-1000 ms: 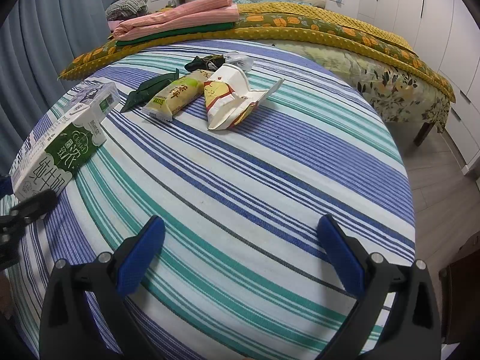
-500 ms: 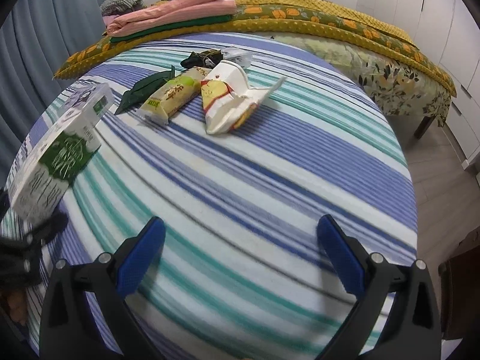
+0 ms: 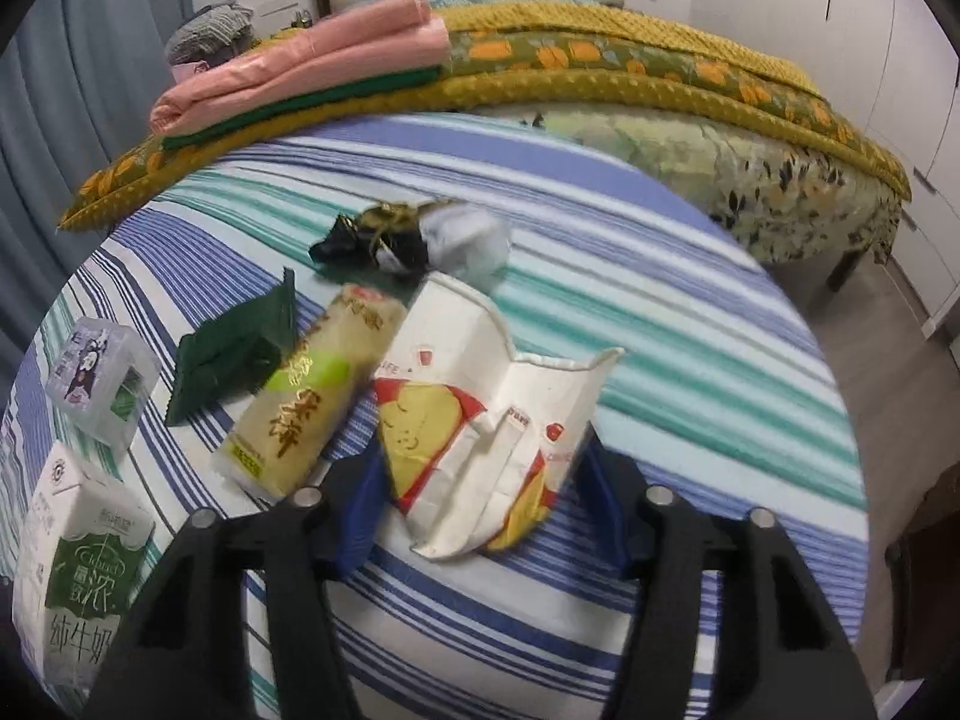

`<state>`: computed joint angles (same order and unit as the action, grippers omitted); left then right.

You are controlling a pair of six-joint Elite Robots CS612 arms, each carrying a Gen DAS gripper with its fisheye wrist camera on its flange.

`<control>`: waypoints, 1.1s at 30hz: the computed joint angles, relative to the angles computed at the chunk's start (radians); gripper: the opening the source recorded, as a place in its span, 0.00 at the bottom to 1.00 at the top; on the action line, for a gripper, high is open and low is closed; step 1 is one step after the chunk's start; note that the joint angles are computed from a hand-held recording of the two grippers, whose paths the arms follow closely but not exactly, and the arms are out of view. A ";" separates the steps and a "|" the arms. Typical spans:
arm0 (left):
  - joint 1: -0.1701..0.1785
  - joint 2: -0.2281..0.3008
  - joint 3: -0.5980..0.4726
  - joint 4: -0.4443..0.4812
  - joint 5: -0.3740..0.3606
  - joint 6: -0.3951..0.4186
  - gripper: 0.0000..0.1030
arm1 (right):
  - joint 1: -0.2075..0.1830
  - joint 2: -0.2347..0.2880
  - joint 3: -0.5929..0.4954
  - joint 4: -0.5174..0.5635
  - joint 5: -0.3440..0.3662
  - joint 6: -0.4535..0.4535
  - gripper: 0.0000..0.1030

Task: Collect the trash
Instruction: 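Grasp the white milk carton with the left gripper while the right gripper grasps the white-yellow wrapper, then carry the carton and wrapper over the wastebasket and open both grippers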

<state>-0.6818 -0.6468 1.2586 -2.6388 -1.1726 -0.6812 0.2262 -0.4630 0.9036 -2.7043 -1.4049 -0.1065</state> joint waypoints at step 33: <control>0.023 0.018 -0.073 0.009 -0.078 0.090 0.39 | -0.047 -0.213 0.433 -0.162 0.178 -0.139 0.47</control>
